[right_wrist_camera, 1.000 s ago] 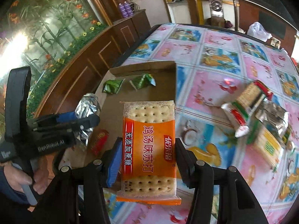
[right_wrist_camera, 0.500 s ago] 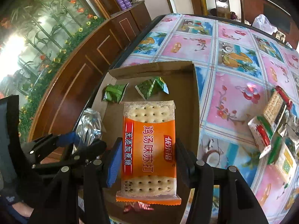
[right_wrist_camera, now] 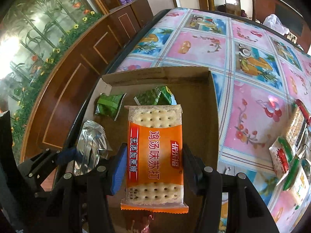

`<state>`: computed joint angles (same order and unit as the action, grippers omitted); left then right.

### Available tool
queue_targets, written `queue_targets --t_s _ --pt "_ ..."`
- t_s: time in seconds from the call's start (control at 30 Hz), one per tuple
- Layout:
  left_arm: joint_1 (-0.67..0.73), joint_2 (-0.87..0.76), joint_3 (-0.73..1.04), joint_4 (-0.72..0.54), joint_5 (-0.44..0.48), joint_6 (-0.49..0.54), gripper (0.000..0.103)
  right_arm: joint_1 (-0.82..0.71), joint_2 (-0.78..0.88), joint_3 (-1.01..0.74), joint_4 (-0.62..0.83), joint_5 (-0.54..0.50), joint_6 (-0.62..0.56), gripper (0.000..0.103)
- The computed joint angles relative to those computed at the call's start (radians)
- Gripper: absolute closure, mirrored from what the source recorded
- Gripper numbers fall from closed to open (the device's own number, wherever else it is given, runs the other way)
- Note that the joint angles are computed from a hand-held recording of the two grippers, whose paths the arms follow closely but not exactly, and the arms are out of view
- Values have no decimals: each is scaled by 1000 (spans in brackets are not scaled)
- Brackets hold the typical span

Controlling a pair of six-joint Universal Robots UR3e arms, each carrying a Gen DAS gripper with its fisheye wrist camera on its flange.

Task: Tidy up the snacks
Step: 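Lower the foil pack and cracker pack into the box and open both grippers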

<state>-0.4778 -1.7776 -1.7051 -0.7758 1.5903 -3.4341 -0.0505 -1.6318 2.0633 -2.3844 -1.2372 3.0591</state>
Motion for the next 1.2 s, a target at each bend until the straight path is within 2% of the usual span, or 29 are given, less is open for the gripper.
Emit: queue_targets --t_s 0.43,1.2 --pt "-8 -56 22 13 5 6 45 -3 70 -8 -29 -3 1 45" --pt "-9 -79 31 21 7 5 44 2 99 -29 -23 18 -2 44"
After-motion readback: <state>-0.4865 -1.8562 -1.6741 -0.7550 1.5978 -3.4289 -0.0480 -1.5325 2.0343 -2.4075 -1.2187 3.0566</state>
